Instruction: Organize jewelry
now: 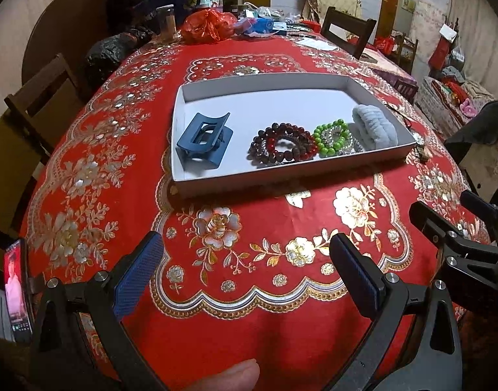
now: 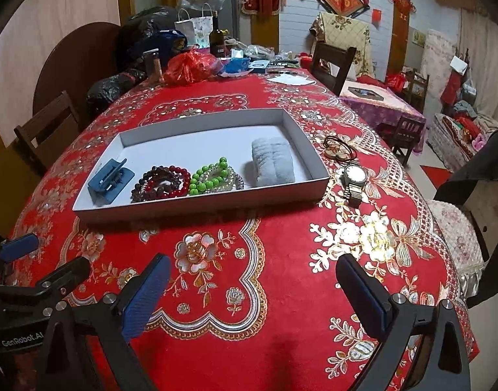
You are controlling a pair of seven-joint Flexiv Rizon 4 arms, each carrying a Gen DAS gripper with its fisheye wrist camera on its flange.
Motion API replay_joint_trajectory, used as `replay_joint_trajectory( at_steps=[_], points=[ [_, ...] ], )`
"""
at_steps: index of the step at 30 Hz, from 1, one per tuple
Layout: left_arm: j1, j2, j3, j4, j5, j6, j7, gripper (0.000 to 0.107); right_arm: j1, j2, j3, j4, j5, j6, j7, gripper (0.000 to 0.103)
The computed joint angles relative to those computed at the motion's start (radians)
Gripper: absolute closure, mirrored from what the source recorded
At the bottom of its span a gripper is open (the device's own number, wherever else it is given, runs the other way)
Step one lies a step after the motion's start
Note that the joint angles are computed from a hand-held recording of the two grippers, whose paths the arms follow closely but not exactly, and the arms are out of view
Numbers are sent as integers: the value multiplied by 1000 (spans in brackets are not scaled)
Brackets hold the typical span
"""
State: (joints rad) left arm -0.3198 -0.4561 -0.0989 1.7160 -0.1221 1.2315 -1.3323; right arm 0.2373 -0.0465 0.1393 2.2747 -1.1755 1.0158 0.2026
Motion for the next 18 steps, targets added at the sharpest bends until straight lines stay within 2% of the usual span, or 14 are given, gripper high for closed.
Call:
replay_joint_trajectory(
  at_steps=[12,16,18],
  points=[
    [20,12,-30,29,-46,30,35,5,-5,1,-1,0,-5,17,-13,2],
    [16,17,-25,49,-44,71,35,5,1,-6,0,-5,-4,15,-26,2],
    [33,18,-48,55,-65,61,60,5,4,-9,1,-8,1,7,-32,2]
  ],
)
